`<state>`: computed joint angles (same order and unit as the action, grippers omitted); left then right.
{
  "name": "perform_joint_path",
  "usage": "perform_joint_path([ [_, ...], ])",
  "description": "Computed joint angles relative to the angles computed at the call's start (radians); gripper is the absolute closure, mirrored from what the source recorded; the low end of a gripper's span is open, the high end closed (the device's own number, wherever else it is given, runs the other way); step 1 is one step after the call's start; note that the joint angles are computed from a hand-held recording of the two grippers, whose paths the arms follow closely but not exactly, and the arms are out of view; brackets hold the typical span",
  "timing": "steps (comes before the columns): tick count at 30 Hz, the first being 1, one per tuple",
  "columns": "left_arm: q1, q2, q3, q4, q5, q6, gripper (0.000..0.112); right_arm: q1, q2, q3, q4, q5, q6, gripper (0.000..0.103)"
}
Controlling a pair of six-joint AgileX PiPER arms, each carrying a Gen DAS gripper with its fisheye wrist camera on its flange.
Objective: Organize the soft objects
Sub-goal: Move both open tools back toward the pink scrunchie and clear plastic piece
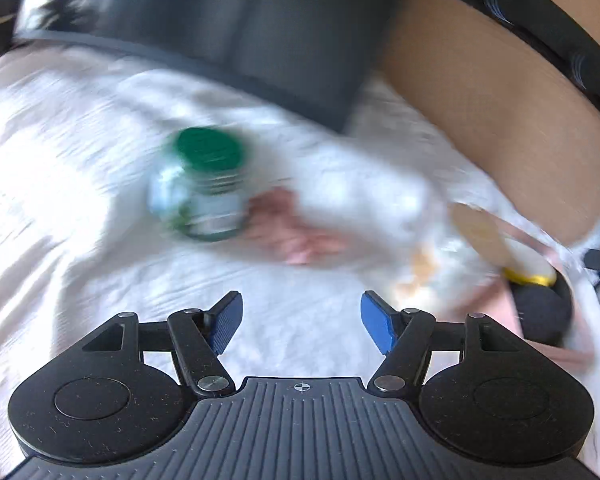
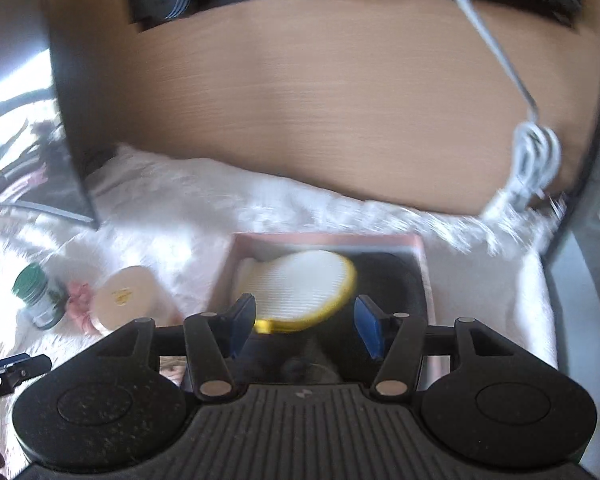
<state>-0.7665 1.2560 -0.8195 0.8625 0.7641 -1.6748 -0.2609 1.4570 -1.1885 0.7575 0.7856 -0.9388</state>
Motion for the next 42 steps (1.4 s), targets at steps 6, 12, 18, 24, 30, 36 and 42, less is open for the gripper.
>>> perform_joint_path([
  [6, 0.123, -0.090, 0.092, -0.058, -0.129, 0.108, 0.042, 0.162, -0.149, 0.106, -0.013, -0.046, -0.028, 0.046],
  [12, 0.231, 0.014, 0.026, -0.115, -0.300, 0.311, 0.042, 0.389, -0.262, 0.269, -0.111, -0.158, -0.016, 0.046],
  [18, 0.259, -0.044, 0.106, -0.175, -0.318, 0.377, 0.042, 0.581, -0.215, 0.270, -0.302, -0.195, 0.183, 0.046],
  [24, 0.355, -0.186, 0.210, -0.362, -0.310, 0.592, 0.042, 0.788, -0.025, 0.093, -0.588, -0.269, 0.537, 0.068],
  [30, 0.356, -0.321, 0.286, -0.432, -0.262, 0.670, 0.042, 0.867, 0.420, -0.463, -0.795, 0.020, 0.778, 0.077],
  [36, 0.460, -0.412, 0.329, -0.565, -0.258, 0.786, 0.042, 0.940, 0.636, -0.660, -0.937, 0.101, 0.777, 0.077],
  [42, 0.537, -0.345, 0.308, -0.715, -0.345, 0.955, 0.042, 0.905, 0.489, -0.437, -0.724, 0.059, 0.609, 0.077],
])
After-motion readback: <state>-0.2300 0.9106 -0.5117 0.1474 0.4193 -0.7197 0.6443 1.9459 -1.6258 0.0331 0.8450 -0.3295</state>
